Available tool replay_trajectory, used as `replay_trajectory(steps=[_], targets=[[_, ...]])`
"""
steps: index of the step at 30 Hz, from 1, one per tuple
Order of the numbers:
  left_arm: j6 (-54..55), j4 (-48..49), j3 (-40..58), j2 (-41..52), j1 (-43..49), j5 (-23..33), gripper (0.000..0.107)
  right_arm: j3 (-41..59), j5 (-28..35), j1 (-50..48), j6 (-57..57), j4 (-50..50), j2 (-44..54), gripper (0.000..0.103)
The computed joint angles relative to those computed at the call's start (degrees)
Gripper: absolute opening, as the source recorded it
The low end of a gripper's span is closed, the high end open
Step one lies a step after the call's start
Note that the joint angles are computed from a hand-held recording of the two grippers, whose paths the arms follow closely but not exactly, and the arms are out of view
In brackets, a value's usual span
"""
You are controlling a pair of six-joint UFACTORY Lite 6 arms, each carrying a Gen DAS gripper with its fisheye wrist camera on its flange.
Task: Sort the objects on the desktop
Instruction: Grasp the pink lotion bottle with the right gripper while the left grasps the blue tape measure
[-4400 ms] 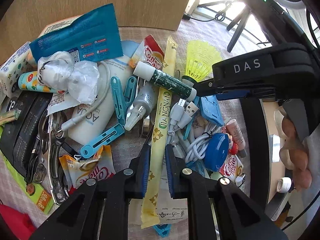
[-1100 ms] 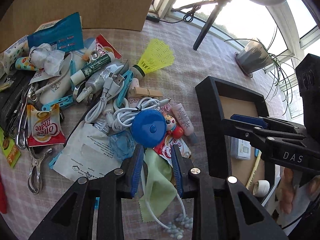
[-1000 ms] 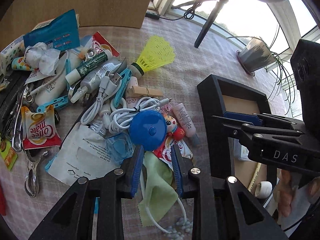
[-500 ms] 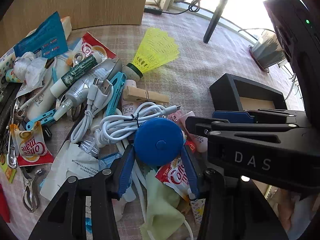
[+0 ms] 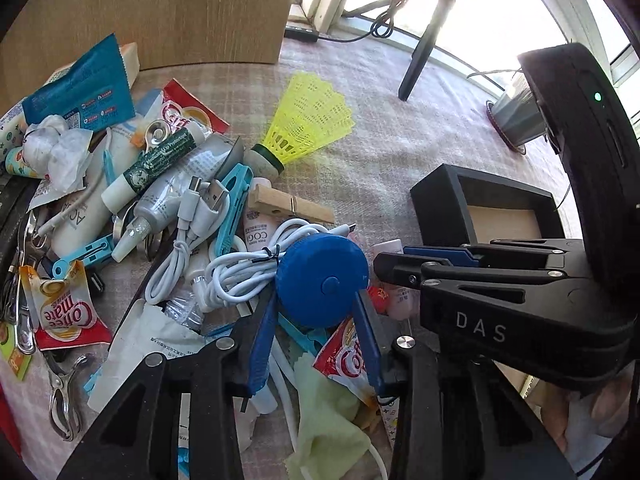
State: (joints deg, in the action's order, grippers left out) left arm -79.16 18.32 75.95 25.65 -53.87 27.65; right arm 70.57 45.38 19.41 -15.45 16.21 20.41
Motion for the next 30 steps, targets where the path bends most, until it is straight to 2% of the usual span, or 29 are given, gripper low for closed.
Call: replay_trajectory(steps=[6, 9, 11, 13, 22, 30], targets=[[2.0, -0.8, 0.9, 0.0, 0.7, 1.4, 0.019, -0.5, 0.8, -2.3, -1.9, 1.7, -1.6, 0.020], [1.2, -2.1, 1.2, 0.3, 0.9, 0.6, 0.031, -0.5, 1.1, -3.5, -2.9, 1.8, -1.5, 0.020], [-0.5, -0.5, 3.3, 1.6, 0.0, 2.5, 0.037, 0.4, 1.5, -4.0, -3.0, 2.0, -1.3, 0.020], [-0.7, 0.6, 6.5, 3.7, -1.0, 5.2, 0.048, 2.3, 2.5, -5.0, -3.4, 2.1, -1.0, 0.020], [-1.4, 2.2, 16.8, 12.3, -1.6, 11.3, 0.048, 4.8, 4.5, -5.3, -2.3, 0.6, -3.6, 0.020], [-3.2, 3.3, 11.7, 8.5, -1.8, 8.5, 0.048, -0.2, 3.2, -5.5, -3.5, 2.9, -8.1, 0.020]])
